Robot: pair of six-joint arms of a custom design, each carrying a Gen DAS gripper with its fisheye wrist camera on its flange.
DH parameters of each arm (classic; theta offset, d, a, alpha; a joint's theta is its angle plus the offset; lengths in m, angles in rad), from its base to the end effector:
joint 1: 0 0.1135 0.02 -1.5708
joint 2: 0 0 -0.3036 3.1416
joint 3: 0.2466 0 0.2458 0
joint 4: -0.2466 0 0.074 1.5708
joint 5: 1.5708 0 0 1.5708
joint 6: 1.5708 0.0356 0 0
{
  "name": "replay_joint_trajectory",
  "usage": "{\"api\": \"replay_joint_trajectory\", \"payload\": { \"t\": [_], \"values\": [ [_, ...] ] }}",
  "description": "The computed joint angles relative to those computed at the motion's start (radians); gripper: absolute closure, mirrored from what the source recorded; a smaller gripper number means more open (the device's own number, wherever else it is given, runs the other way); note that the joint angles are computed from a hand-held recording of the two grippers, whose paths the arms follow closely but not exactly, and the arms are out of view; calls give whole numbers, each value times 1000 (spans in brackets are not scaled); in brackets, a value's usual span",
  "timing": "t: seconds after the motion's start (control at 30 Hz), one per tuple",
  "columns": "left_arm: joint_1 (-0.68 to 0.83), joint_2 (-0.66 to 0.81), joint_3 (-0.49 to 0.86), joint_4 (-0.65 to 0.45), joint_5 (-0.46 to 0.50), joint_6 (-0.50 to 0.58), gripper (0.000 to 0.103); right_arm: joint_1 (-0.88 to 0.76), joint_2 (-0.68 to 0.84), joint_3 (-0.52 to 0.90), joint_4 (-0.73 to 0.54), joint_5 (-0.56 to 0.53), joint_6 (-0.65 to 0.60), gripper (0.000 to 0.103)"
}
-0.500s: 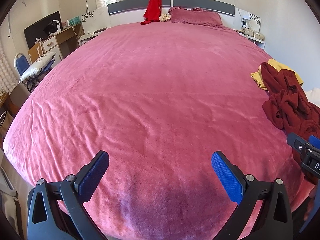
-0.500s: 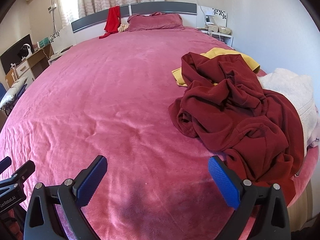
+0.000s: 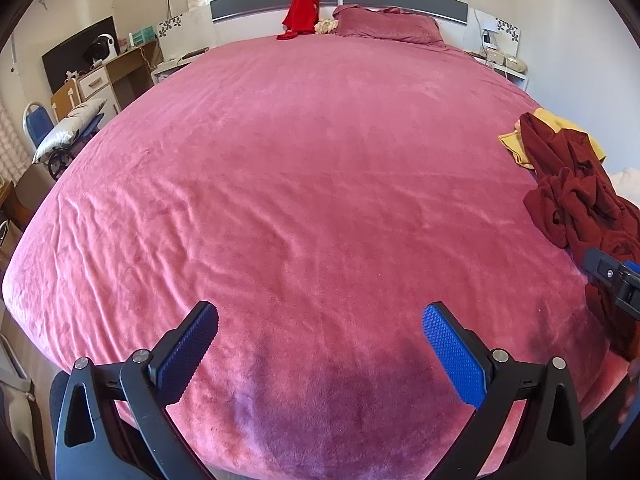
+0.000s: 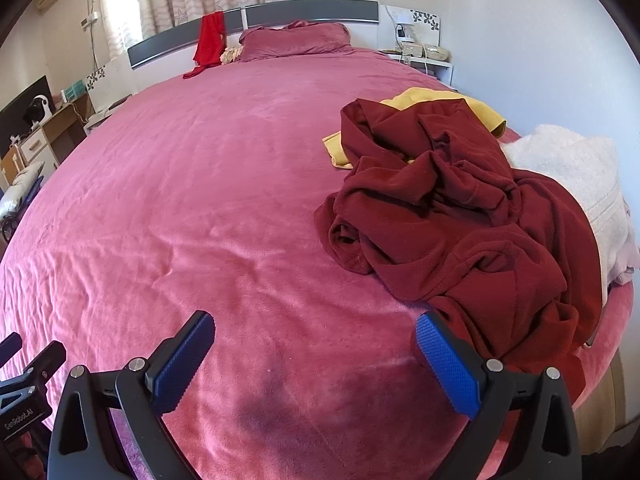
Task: Fold clothes
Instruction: 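Move both grippers toward the heap of maroon clothing on the bed, then grasp the maroon shirt with the right gripper and lift it off the heap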
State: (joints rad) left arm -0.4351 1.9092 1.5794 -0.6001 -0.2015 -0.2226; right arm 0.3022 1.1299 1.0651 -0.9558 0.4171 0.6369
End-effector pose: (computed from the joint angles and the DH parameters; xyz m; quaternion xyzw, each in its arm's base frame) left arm 0.3937 -0.1751 0.2922 0.0686 0.9423 -0.0109 0.3274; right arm 0.1837 0.0422 0.3417 0.2123 0.9190 -0.0574 0.3272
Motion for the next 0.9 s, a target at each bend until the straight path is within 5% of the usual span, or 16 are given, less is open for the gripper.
{"api": "replay_joint_trajectory", "payload": {
  "t": [0.5,0.73,0.9],
  "values": [
    [10,-7,-28,49,9,7,0,-43,-9,-6,-2,32,-43,0],
    [17,-27,-76,73,-3,14,0,-451,-44,4,133,-48,-320,0],
    [27,-36,-101,63,14,26,0,-658,84,59,244,-87,-547,0]
  ]
}}
